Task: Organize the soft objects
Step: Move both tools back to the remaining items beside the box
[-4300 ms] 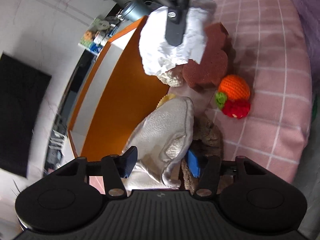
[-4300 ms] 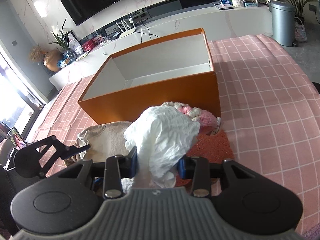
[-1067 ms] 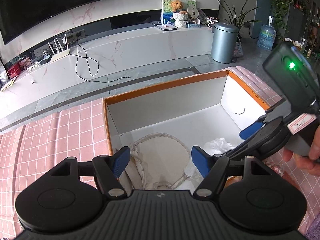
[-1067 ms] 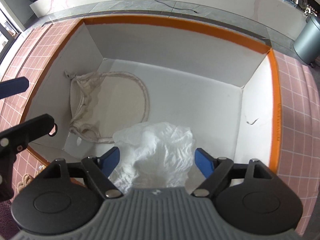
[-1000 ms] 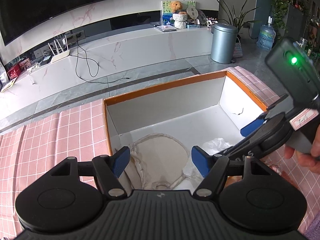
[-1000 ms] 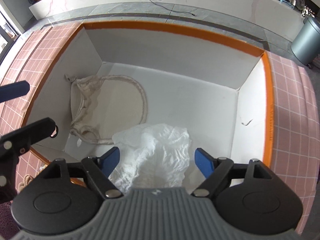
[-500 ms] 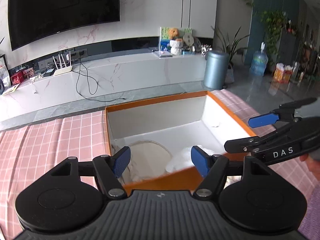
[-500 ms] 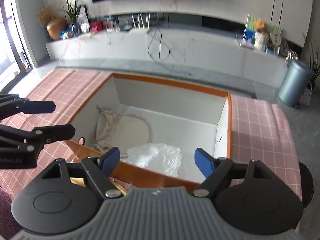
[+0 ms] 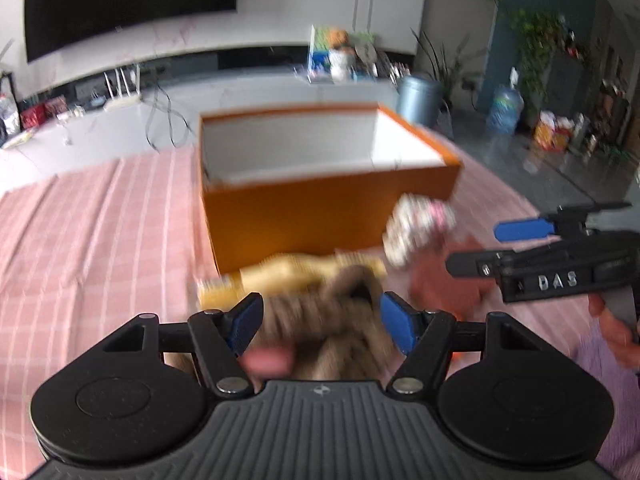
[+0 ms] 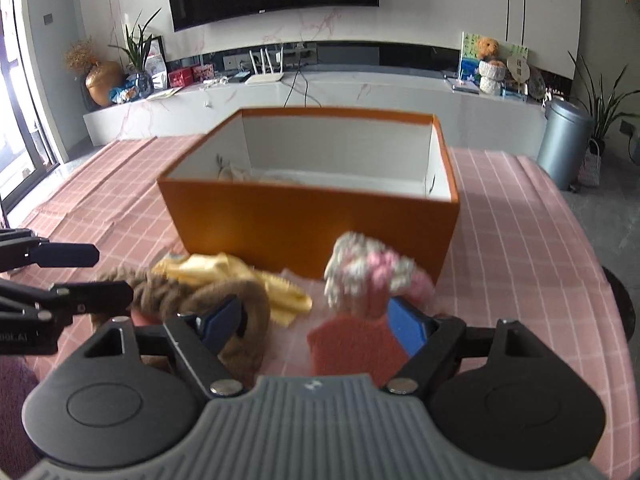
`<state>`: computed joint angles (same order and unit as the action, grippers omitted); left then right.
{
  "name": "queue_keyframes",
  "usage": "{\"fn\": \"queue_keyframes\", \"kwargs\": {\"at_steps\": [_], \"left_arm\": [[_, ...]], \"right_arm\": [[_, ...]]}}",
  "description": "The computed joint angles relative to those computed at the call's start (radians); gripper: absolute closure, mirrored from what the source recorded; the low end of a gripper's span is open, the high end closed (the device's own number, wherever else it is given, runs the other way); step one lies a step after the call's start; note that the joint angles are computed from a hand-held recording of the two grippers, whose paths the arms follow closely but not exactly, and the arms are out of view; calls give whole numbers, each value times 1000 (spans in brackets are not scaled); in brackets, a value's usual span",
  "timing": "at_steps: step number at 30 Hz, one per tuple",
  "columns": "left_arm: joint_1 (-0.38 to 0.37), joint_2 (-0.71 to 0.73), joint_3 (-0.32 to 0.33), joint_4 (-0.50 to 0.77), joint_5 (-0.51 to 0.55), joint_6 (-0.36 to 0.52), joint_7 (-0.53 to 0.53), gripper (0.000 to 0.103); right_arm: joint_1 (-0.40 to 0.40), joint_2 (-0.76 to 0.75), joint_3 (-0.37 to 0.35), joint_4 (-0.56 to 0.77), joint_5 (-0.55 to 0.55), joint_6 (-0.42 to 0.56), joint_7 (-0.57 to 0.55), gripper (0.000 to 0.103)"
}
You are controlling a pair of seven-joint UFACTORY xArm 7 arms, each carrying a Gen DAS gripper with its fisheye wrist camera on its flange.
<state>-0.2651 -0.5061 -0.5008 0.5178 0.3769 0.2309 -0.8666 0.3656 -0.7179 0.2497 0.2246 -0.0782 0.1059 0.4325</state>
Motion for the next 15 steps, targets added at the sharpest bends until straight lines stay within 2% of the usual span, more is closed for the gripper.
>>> {"fn": "queue_keyframes", "kwargs": {"at_steps": [2, 5, 9, 15], "left_arm": [[-10, -1, -22, -16, 7, 16, -4, 23], [37, -19, -136, -24, 93, 79, -60, 23], [82, 6, -231, -6, 232, 121, -111, 23], [109, 76, -286, 35, 392, 200, -226, 24]], "right_arm": [[28, -20, 8, -33, 6, 2, 10, 29], [63, -55, 31, -76, 0, 17, 25, 32], [80, -49, 45, -84, -11, 46, 44, 36], [82, -45, 38, -84, -25, 43, 54, 36]]}}
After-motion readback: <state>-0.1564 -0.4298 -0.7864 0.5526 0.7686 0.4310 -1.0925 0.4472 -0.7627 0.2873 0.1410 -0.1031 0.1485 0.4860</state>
